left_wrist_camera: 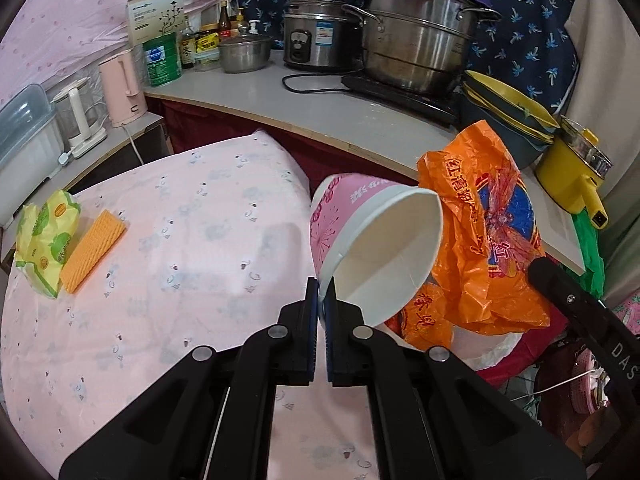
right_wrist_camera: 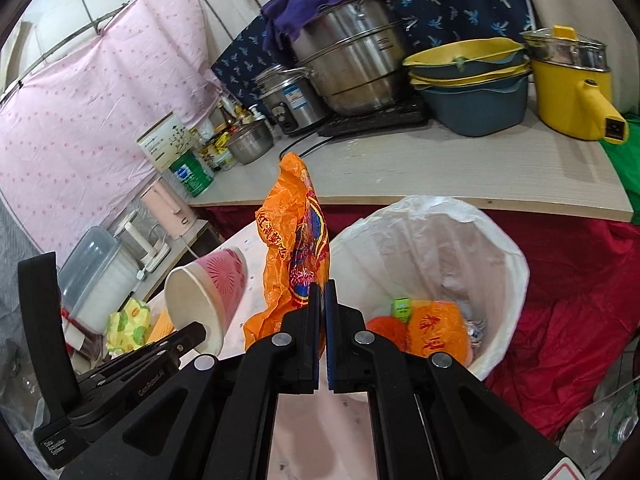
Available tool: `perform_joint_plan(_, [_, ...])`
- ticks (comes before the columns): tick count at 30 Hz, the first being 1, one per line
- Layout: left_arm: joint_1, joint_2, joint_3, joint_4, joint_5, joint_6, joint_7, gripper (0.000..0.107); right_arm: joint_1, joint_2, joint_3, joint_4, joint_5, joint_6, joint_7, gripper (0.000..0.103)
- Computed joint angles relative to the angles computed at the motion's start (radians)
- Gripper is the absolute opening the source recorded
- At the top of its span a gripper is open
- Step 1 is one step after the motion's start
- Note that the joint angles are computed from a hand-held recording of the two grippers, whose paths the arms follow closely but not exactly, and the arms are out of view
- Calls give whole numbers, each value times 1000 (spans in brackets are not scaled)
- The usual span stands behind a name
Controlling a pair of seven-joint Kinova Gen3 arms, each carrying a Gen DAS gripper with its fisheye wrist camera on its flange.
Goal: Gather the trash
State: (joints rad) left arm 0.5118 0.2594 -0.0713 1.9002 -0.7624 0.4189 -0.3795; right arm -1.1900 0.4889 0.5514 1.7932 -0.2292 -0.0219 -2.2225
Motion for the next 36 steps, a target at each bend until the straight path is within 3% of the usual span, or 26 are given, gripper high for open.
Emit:
perform_joint_plan(9, [26, 61, 33, -78, 78, 13, -104, 3, -5, -32, 40, 90, -74, -47, 37, 3])
perform_joint_plan(26, [79, 125, -6, -158, 200, 15, -236, 5, 95, -48, -44, 130, -212, -81, 174, 3])
perform_joint_plan(36, [108, 124, -50, -150, 187, 19, -185, 39, 152, -44, -108, 120, -241, -82, 218, 4])
